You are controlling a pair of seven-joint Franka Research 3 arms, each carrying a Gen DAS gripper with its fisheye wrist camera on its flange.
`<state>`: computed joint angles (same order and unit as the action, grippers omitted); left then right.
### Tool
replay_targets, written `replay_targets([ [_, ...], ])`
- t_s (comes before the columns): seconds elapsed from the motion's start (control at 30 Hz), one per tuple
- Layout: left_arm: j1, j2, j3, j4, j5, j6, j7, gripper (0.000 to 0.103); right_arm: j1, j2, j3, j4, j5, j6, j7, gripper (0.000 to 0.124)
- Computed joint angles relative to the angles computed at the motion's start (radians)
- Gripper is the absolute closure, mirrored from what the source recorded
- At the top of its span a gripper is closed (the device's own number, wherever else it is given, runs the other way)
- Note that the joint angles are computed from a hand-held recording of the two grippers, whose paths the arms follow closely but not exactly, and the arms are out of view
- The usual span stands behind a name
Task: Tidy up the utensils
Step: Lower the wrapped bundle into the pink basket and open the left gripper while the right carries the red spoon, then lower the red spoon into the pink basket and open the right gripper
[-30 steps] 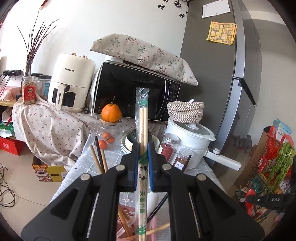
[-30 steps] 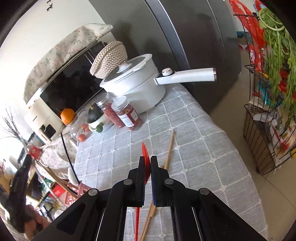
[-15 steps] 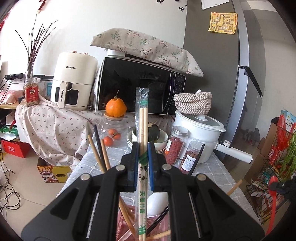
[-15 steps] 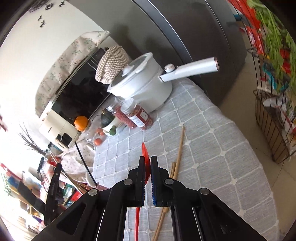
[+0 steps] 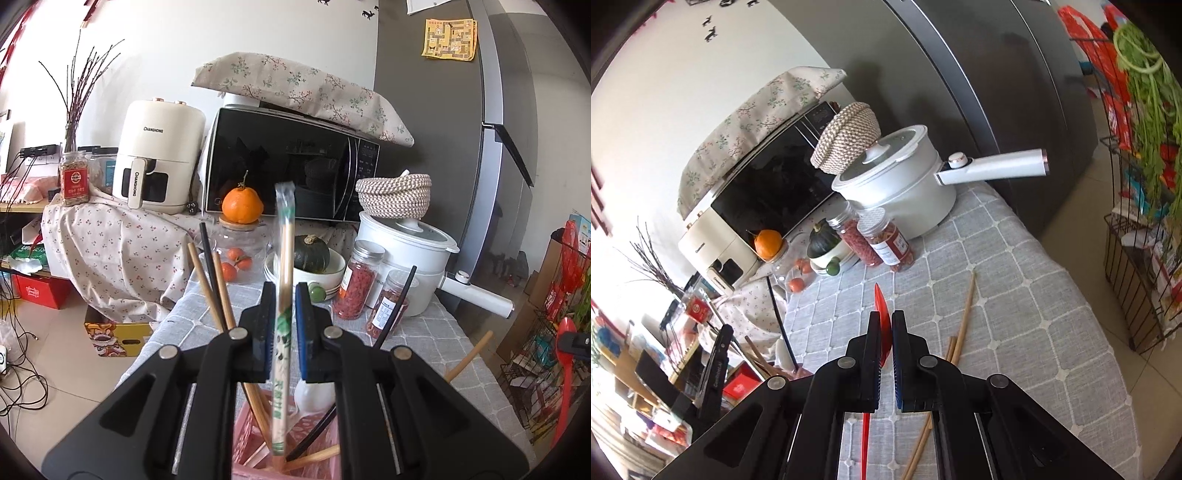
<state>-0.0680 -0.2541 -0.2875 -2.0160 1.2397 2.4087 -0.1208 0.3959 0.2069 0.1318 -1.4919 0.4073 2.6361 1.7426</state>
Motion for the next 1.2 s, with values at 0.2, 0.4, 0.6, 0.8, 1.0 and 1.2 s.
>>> replay_targets([
  [0.2,-0.02,-0.045,0.025,-0.033,-0.183,0.035,0.111,0.08,0.04,-0.014,-0.014,-0.017,-0.105,0.085,0.062,0.119],
  [0.4,-0.039,-0.136,0.054,-0.072,-0.441,0.031,0.309,0.051,0.083,-0.013,-0.024,-0.015,-0.217,0.162,0.152,0.119],
  [0.6,-0.069,-0.166,0.1,-0.053,-0.707,-0.158,0.666,0.034,0.134,0.023,-0.03,0.027,-0.294,0.221,0.259,0.119],
  [0.8,-0.07,-0.199,0.153,-0.082,-0.917,-0.292,0.898,0.022,0.281,0.09,-0.162,0.122,-0.567,0.265,0.532,0.119],
  [1.0,-0.038,-0.189,0.14,-0.069,-0.93,-0.378,1.016,0.021,0.429,0.228,-0.3,0.338,-0.891,0.175,0.815,0.119],
  [1.2,-0.012,-0.176,0.115,-0.054,-0.861,-0.431,1.053,0.021,0.514,0.372,-0.391,0.533,-1.116,0.085,0.997,0.119],
])
